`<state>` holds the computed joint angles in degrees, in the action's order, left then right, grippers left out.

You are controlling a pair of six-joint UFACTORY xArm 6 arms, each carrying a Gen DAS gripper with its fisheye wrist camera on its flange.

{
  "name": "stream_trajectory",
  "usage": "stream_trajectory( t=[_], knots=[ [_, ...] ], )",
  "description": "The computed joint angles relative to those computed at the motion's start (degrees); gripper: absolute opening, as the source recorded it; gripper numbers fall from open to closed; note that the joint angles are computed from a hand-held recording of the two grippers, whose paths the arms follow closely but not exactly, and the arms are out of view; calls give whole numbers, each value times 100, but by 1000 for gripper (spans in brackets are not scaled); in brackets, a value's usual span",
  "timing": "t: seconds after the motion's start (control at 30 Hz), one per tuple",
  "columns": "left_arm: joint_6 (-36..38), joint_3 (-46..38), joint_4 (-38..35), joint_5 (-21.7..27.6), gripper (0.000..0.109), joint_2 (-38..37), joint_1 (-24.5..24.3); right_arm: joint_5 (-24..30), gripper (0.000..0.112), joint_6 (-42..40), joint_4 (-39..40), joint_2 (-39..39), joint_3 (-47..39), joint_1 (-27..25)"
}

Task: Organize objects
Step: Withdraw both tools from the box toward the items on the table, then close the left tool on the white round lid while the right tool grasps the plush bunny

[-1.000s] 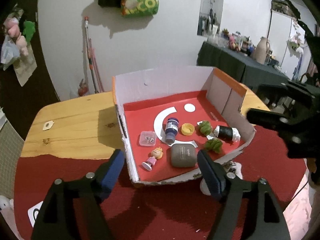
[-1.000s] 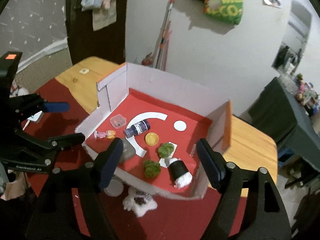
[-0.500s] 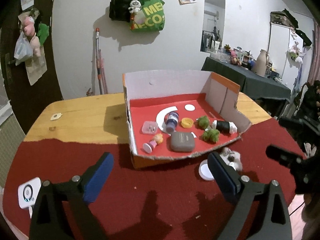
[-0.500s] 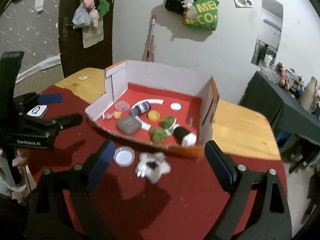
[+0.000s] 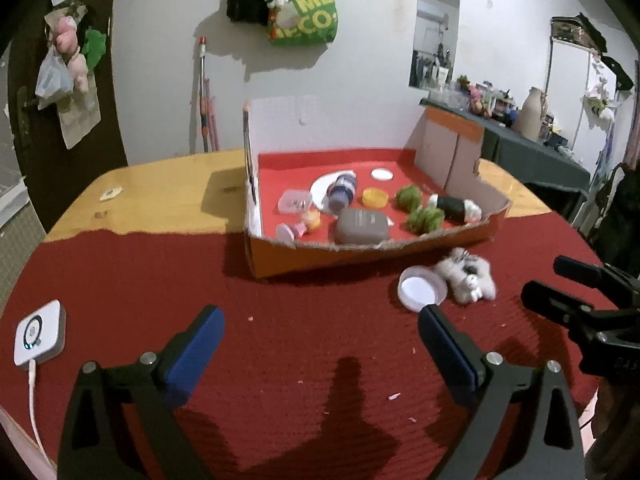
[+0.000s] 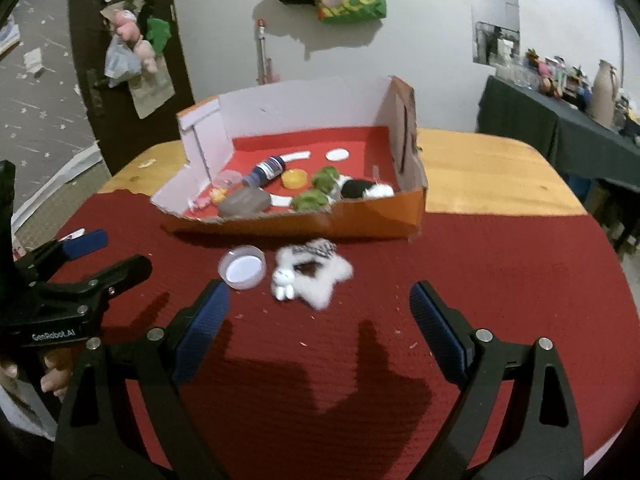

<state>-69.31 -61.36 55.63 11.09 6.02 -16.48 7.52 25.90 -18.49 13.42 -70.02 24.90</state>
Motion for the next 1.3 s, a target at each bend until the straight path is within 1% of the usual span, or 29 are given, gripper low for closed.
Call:
stream_trajectory(
  t=[0.07, 0.17, 0.23, 0.47, 0.63, 0.8, 1.03, 1.1, 1.17, 1.3],
  knots=[
    [74, 8, -115, 6, 99, 37, -9, 47, 92, -296, 414, 57, -12, 16],
    [252, -4, -327, 47, 99, 102, -29, 112, 92, -339, 493, 134, -61, 5],
    [378, -17, -481, 51, 99, 141, -32, 149, 92, -545, 705, 167, -85, 13],
    [830, -127, -979, 106, 99, 274, -36, 360, 92, -993, 1044, 296, -276, 33],
    [1583, -268, -1672, 165, 99, 411, -78, 729, 92, -1224, 1191, 493, -655, 24],
    [2160, -470, -2071, 271, 101, 570, -127, 1236, 92, -1510, 1194, 805, -1218, 22],
    [3386, -587, -3222, 313, 101, 699, -186, 1791, 92, -1945, 1410, 1263, -1915, 38],
    [3590, -629, -3362, 351, 101, 734, -204, 1957, 92, -1972, 1346, 1379, -2079, 28],
    [3808, -698, -3540, 398, 101, 790, -234, 1970, 92, -1918, 1169, 1400, -2090, 2],
    [4294, -898, -3903, 541, 101, 952, -320, 1880, 92, -2066, 1242, 1267, -1894, -116]
  ],
)
